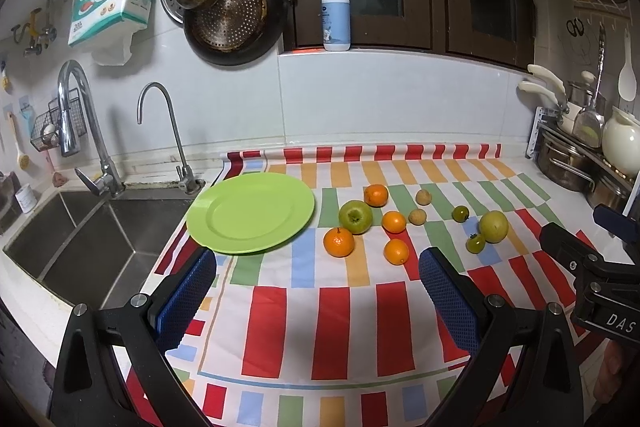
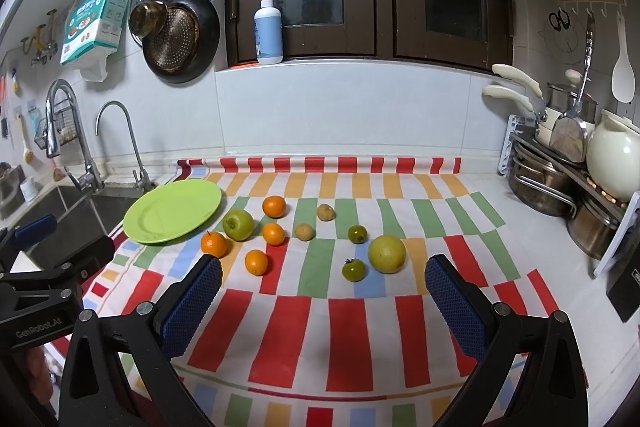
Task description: Organize fruits
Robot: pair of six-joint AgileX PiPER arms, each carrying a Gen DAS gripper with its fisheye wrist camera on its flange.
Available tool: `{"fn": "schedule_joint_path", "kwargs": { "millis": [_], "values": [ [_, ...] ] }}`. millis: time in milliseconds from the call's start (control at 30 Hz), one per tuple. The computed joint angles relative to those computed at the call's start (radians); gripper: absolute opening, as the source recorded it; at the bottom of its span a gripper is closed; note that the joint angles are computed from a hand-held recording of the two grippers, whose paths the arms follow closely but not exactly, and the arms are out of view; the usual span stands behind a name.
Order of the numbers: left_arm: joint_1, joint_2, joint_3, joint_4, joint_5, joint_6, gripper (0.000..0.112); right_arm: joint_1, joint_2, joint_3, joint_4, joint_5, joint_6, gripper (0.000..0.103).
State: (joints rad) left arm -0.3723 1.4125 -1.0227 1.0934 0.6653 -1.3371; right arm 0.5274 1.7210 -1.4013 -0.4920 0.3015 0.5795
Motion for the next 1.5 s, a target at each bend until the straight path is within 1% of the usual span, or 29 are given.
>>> {"fn": "schedule_joint_path", "kwargs": {
  "millis": [233, 433, 533, 700, 867, 1000, 1133, 1300, 1367, 1500],
  "values": [
    [0.021, 0.022, -0.008, -0.01, -0.036, 0.025, 0.103, -0.009, 0.024, -0.017, 0.033, 0.003, -0.03, 0.102],
    [0.04, 0.069, -0.041, -0.016, -0.072, 0.062, 0.103, -0.018, 0.06, -0.056, 0.077, 0.013, -0.076, 0.102],
    [0.053, 0.1, -0.066, -0.023, -0.096, 0.092, 0.103, -0.025, 0.088, -0.094, 0.119, 0.029, -0.118, 0.102],
    [0.084, 0.162, -0.123, -0.077, -0.153, 0.183, 0.102, -0.038, 0.145, -0.162, 0.176, 0.061, -0.172, 0.102],
    [0.113, 0.236, -0.188, -0.176, -0.201, 0.318, 0.099, -0.056, 0.221, -0.253, 0.257, 0.113, -0.242, 0.102],
    [0.138, 0.305, -0.252, -0.297, -0.229, 0.461, 0.095, -0.07, 0.281, -0.326, 0.31, 0.155, -0.288, 0.102],
    [0.156, 0.374, -0.32, -0.415, -0.229, 0.595, 0.091, -0.082, 0.348, -0.407, 0.352, 0.2, -0.326, 0.1],
    [0.163, 0.447, -0.389, -0.523, -0.225, 0.723, 0.088, -0.102, 0.44, -0.534, 0.438, 0.289, -0.405, 0.093],
    [0.168, 0.478, -0.417, -0.572, -0.225, 0.78, 0.085, -0.107, 0.474, -0.578, 0.462, 0.318, -0.429, 0.091],
    [0.176, 0.54, -0.484, -0.668, -0.202, 0.89, 0.082, -0.121, 0.548, -0.676, 0.51, 0.388, -0.47, 0.086]
  ]
}}
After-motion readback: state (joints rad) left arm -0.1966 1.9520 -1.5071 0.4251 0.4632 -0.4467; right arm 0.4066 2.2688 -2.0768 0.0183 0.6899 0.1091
